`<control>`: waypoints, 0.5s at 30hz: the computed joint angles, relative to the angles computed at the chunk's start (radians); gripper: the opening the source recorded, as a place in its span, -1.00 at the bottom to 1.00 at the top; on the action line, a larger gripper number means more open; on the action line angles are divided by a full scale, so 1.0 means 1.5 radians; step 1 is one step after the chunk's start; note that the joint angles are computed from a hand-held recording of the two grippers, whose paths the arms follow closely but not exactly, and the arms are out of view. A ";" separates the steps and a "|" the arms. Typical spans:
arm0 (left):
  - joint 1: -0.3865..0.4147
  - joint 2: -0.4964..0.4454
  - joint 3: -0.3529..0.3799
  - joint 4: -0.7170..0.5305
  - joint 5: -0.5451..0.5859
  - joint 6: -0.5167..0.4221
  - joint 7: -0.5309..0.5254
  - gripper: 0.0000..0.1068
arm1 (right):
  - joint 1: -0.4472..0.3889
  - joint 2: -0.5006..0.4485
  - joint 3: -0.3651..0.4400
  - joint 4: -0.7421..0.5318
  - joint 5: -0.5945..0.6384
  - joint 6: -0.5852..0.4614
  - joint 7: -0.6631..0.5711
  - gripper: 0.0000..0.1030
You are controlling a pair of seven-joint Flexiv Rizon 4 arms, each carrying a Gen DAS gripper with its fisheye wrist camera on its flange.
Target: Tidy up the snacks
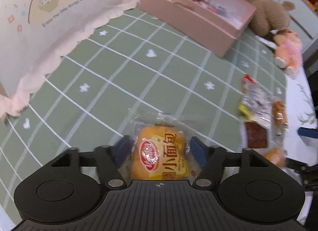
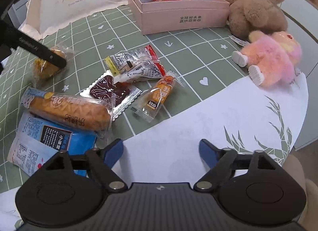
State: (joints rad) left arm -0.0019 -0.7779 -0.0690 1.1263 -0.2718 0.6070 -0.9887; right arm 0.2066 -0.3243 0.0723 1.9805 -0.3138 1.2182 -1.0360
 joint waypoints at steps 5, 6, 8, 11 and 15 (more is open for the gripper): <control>0.028 0.073 -0.042 0.154 -0.121 0.086 -0.046 0.07 | -0.027 -0.009 0.035 -0.035 0.050 -0.048 -0.075 0.97; 0.029 0.089 -0.044 0.185 -0.144 0.106 -0.064 0.06 | -0.028 -0.007 0.033 -0.038 0.057 -0.048 -0.083 0.71; 0.021 0.118 -0.035 0.234 -0.164 0.133 -0.110 0.05 | -0.018 0.000 0.012 -0.026 0.043 -0.004 -0.060 0.47; 0.015 0.156 -0.025 0.287 -0.171 0.155 -0.146 0.05 | -0.029 -0.011 0.019 -0.050 0.066 0.028 -0.075 0.47; 0.020 0.191 -0.032 0.329 -0.195 0.173 -0.144 0.03 | -0.030 -0.059 0.037 -0.133 0.109 -0.026 -0.087 0.15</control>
State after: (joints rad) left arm 0.0280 -0.4912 -0.1163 1.6194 -0.5645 0.8668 -1.2052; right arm 0.1619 -0.4122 0.1280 1.7815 -0.1504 1.1797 -1.1665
